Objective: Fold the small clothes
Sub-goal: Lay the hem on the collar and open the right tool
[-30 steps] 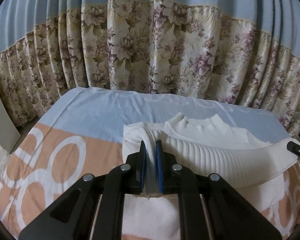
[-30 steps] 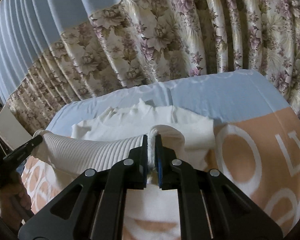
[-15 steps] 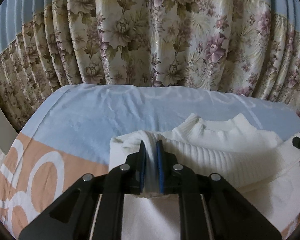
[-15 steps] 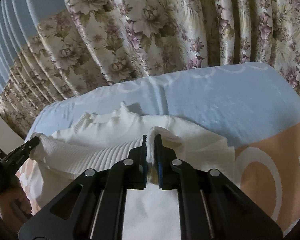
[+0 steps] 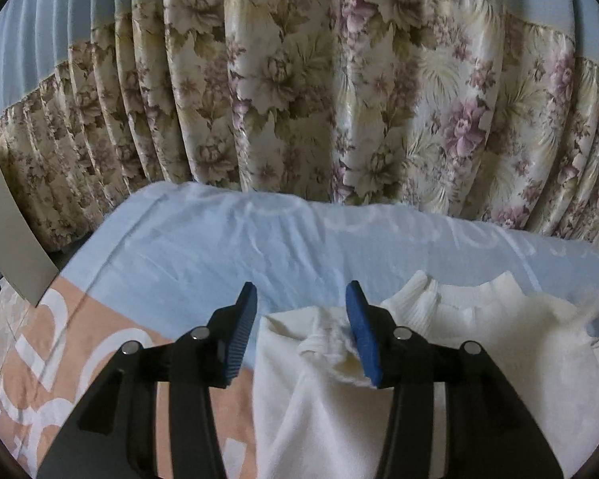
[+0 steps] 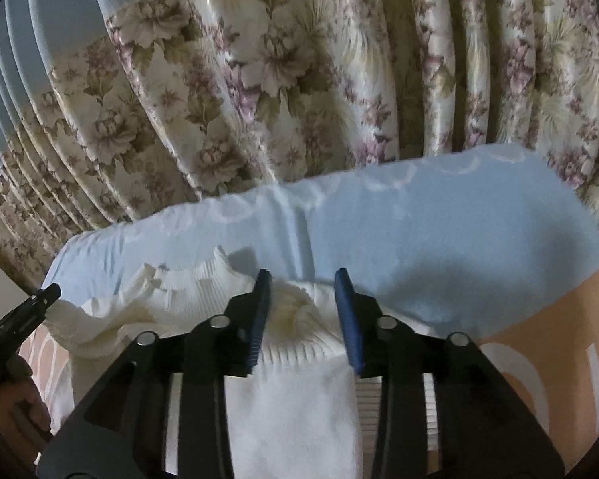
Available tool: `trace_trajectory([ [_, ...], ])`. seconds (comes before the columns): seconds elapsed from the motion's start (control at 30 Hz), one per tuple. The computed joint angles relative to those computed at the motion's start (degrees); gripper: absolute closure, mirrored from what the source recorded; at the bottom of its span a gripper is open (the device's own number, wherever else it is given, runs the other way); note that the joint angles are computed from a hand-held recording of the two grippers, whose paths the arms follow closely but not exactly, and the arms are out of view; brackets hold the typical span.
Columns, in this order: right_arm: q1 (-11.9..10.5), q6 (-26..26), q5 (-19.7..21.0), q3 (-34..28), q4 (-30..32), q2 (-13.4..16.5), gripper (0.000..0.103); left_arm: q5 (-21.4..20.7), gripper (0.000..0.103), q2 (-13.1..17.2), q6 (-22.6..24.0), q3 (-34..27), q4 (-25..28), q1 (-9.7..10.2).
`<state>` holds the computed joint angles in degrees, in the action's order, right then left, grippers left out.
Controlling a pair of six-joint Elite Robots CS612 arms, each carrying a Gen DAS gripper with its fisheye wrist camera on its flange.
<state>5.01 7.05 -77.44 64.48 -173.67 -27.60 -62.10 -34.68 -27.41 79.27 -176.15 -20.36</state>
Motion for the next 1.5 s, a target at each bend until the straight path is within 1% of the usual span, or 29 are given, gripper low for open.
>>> trace_trajectory([
  [0.07, -0.1, 0.0, -0.2, 1.2, -2.0, -0.7, 0.060, 0.5, 0.056, -0.7, 0.7, 1.1, -1.3, -0.20],
  [0.13, -0.2, -0.3, 0.3, 2.2, -2.8, -1.4, 0.060, 0.1, 0.056, -1.3, 0.7, 2.0, -1.9, -0.31],
  [0.2, -0.3, -0.7, 0.7, 2.8, -2.6, -1.8, 0.060, 0.0, 0.056, -1.8, 0.8, 2.7, -2.2, -0.48],
  [0.37, -0.5, -1.5, 0.0, 5.5, -2.8, -3.2, 0.060, 0.0, 0.056, -2.6, 1.3, 4.4, -2.2, -1.20],
  [0.43, -0.7, -2.0, -0.3, 7.1, -2.9, -3.9, 0.060, -0.7, 0.056, -2.9, 1.8, 5.3, -1.6, -1.55],
  [0.5, -0.9, -2.3, -1.0, 8.8, -3.1, -4.5, 0.053, -0.7, 0.056, -3.0, 1.8, 6.3, -1.7, -1.93],
  [0.6, -1.4, -2.6, -1.4, 10.9, -3.2, -5.2, 0.051, -0.6, 0.055, -3.3, 1.4, 7.9, -1.9, -2.48],
  [0.63, -1.6, -2.9, -1.5, 11.6, -2.9, -5.5, 0.050, -0.8, 0.054, -3.3, 1.3, 8.3, -2.0, -2.57],
  [0.7, -1.8, -3.3, -1.7, 12.6, -2.7, -5.8, 0.050, -0.8, 0.045, -3.4, 1.1, 9.3, -2.3, -2.92],
  [0.73, -2.0, -3.7, -1.8, 13.2, -2.7, -5.9, 0.049, -0.5, 0.036, -3.5, 1.2, 9.7, -2.6, -3.09],
  [0.77, -2.1, -3.9, -1.8, 13.7, -2.8, -6.1, 0.047, -0.3, 0.031, -3.5, 1.3, 10.1, -3.0, -3.28],
  [0.87, -2.2, -5.1, -1.5, 14.7, -3.1, -6.5, 0.037, -0.3, 0.023, -3.6, 1.6, 11.3, -5.1, -3.69],
  [0.93, -2.2, -5.6, -1.9, 15.3, -3.2, -6.7, 0.030, -0.6, 0.021, -3.8, 1.7, 12.0, -5.7, -3.91],
  [0.97, -2.1, -5.9, -2.0, 15.4, -3.2, -6.7, 0.022, -0.8, 0.019, -3.8, 1.8, 12.2, -5.9, -3.97],
  [1.0, -2.0, -6.2, -1.7, 15.5, -3.2, -6.6, 0.017, -1.0, 0.019, -3.8, 1.9, 12.3, -6.2, -4.02],
  [1.07, -1.9, -6.6, -1.3, 15.4, -2.8, -6.6, 0.016, -1.0, 0.017, -3.8, 1.8, 12.4, -6.3, -4.08],
  [1.17, -1.8, -6.7, -1.2, 14.9, -2.0, -6.2, 0.016, -0.3, 0.017, -3.8, 1.3, 12.6, -6.8, -4.22],
  [1.27, -1.7, -6.5, -1.3, 14.1, -0.9, -5.7, 0.015, -0.6, 0.017, -3.7, 0.8, 12.7, -7.0, -4.18],
  [1.37, -1.6, -6.6, -1.1, 12.9, 1.0, -4.8, 0.014, -1.1, 0.017, -3.6, 1.1, 12.6, -7.2, -4.10],
  [1.5, -1.2, -7.4, -2.3, 10.8, 3.5, -3.4, 0.014, -1.2, 0.017, -3.4, 1.2, 12.3, -7.3, -3.96],
])
